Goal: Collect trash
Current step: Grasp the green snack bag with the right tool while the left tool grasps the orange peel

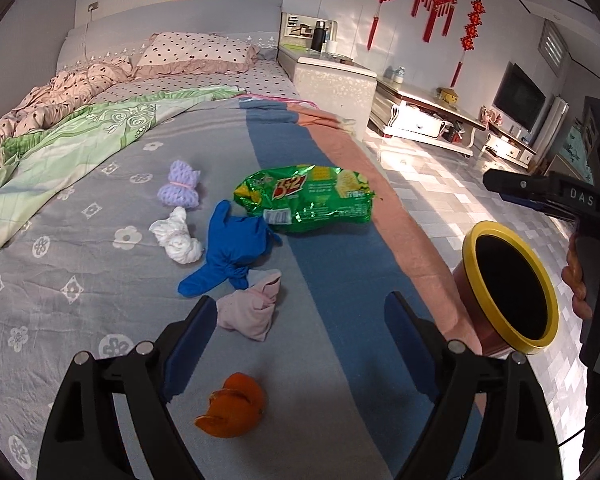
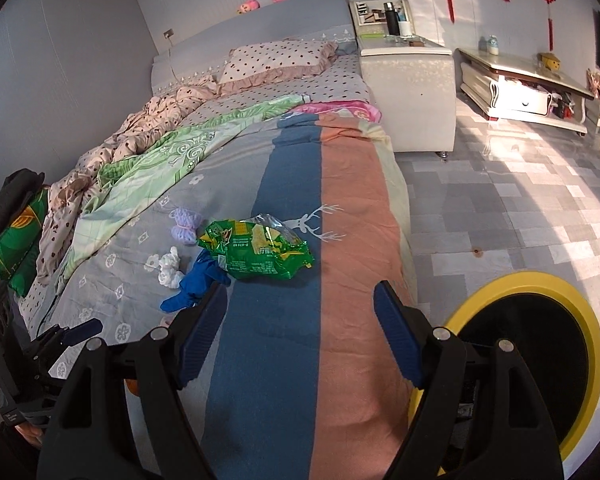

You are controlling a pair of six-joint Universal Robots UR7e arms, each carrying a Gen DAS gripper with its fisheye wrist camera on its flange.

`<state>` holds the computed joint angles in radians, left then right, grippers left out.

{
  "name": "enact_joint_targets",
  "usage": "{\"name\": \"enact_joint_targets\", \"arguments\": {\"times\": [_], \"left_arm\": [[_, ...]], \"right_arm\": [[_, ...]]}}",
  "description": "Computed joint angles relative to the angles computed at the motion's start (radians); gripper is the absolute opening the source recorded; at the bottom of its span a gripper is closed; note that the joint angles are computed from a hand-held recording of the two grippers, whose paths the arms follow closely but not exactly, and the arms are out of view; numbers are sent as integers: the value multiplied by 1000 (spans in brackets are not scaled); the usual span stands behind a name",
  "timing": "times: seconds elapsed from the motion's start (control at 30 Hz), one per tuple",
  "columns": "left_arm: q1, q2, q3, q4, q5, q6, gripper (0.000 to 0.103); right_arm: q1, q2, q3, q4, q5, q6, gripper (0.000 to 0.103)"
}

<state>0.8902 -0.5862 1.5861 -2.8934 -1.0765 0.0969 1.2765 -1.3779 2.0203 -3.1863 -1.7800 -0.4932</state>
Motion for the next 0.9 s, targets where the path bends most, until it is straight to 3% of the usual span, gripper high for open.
{"name": "enact_joint_targets", "arguments": {"times": [0.23, 0.5, 0.9], "left_arm": [[44, -23, 39, 0, 4, -10, 82], [98, -9, 44, 22, -8, -24, 82], [143, 30, 16, 48, -57, -8, 81]], "right_arm": [[48, 153, -122, 23, -69, -6, 72], [46, 309, -281, 77, -95, 9, 72], [4, 448, -482, 239, -47, 112, 74]]}}
